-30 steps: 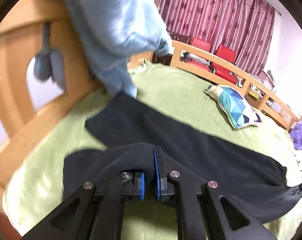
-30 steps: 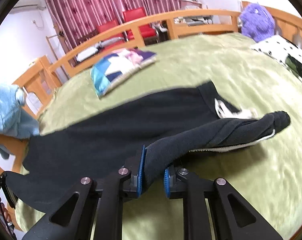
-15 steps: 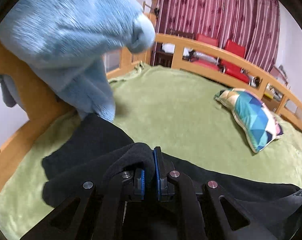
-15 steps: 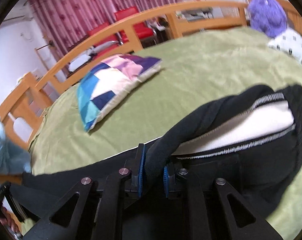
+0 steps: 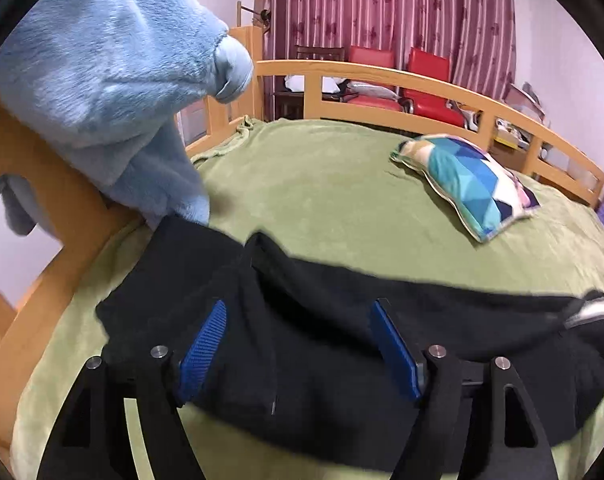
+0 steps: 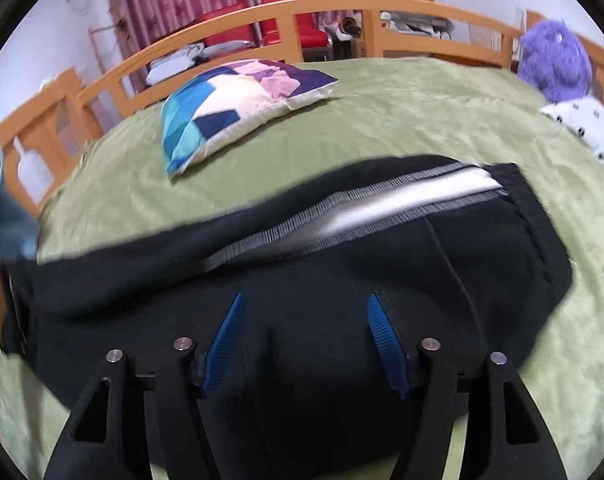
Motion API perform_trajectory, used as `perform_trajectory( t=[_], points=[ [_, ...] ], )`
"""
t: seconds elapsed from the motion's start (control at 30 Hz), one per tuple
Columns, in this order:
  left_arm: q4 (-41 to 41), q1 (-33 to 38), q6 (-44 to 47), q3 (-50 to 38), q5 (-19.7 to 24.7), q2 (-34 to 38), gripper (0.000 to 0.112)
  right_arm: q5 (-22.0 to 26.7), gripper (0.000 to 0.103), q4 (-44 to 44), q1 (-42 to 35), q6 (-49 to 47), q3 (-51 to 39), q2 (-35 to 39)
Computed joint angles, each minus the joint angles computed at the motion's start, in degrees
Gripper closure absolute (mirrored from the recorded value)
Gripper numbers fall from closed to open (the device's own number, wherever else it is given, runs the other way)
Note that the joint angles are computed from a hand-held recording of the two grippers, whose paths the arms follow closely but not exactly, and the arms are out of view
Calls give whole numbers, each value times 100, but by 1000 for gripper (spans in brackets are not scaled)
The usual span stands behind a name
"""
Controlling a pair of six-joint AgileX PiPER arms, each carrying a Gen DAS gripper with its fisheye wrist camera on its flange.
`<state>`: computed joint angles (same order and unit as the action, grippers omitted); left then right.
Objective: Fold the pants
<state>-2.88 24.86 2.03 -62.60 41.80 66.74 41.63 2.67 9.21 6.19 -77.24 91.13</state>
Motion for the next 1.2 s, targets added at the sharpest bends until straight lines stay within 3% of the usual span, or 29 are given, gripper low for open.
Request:
perform_trajectory(
  t=[0.13, 0.33, 0.5, 0.57, 0.8, 0.83, 0.87, 0.9, 0.93, 0.97, 1.07, 1.2],
  points=[
    [-1093, 763, 997, 691, 284, -573, 38, -395, 32, -284, -231, 98, 1344, -921],
    [-2404, 1777, 2500, 1706, 580, -598, 38, -688, 32, 1540, -1569, -1698, 2532, -1265],
    [-3170, 1910, 2850, 1892, 355, 230, 38, -641, 32, 2998, -2281, -2776, 2428, -807],
    [-3353, 1834, 2748, 1834, 182, 617, 38, -705, 27, 3363, -2364, -2976, 2305, -565],
    [-4082, 1635, 2600, 1720, -430, 1304, 38, -1321, 20, 3061, -1871, -2245, 1574, 326],
    [-4177, 1640, 2589, 1723, -469, 1321, 38, -1449, 23, 3032, -1824, -2098, 1491, 422],
    [-4260, 1648, 2525, 1749, -523, 1319, 49, -1546, 30, 2981, -1787, -1927, 1399, 515],
    [-4141, 1632, 2347, 1738, -574, 1316, 75, -1628, 40, 2841, -1735, -1699, 1321, 578],
    [-4062, 1650, 2267, 1744, -607, 1310, 87, -1762, 69, 2655, -1709, -1499, 1315, 589],
    [-4213, 1748, 2416, 1707, -499, 1375, 97, -1854, 78, 2681, -1734, -1529, 1347, 573],
    [-4639, 2204, 3045, 1884, -77, 1108, 103, -1573, 89, 3811, -2113, -2445, 1521, 356],
    [-4050, 2406, 3020, 2302, 171, 61, 103, -1018, 93, 4172, -2483, -2721, 1817, -222]
  ],
)
